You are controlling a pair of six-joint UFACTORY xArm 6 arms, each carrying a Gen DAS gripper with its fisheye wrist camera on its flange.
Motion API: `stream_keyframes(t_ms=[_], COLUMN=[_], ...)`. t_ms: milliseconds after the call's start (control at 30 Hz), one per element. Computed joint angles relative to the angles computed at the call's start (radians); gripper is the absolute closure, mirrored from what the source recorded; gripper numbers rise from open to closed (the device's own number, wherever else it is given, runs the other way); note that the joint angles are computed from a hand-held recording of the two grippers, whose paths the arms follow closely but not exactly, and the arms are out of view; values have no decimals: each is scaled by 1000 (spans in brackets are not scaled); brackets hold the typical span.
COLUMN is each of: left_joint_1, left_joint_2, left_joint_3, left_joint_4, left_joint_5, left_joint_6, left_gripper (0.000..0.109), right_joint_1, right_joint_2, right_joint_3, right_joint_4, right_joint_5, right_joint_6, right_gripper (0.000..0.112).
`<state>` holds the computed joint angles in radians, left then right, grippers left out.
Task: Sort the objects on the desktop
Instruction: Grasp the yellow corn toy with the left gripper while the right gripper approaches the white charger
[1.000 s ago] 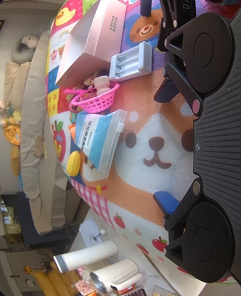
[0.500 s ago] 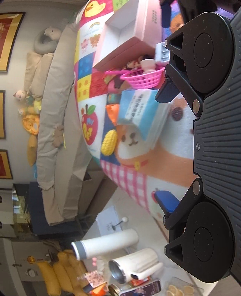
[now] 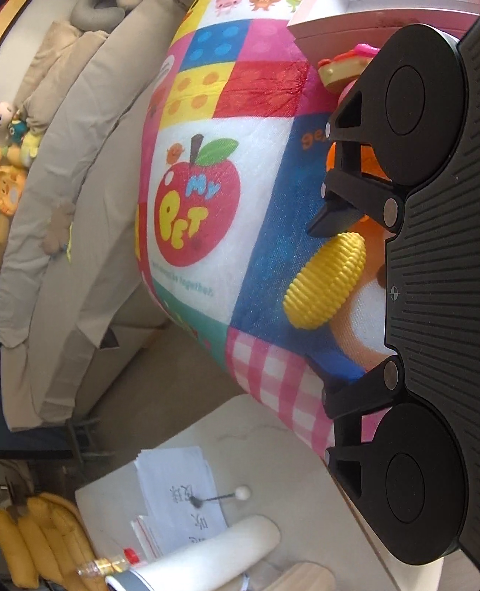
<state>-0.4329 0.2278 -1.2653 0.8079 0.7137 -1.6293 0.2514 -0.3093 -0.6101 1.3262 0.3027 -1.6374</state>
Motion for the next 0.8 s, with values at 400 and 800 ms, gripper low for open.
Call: stream_keyframes(t_ms=[400, 800], left_joint_1=[-154, -474], left_joint_2=[-271, -386], left_joint_3=[246, 415], left_joint_4=[176, 137], left_joint_5=[44, -40], left_joint_6=[-36, -162], left_gripper=[51, 50], right_joint_1=[-34, -219], right_joint_2=[30, -160], right_joint_3=[-33, 99], right_joint_4=[-244, -351], right_joint_5=[111, 240], right_joint_6=[232, 77], right_gripper=[64, 59])
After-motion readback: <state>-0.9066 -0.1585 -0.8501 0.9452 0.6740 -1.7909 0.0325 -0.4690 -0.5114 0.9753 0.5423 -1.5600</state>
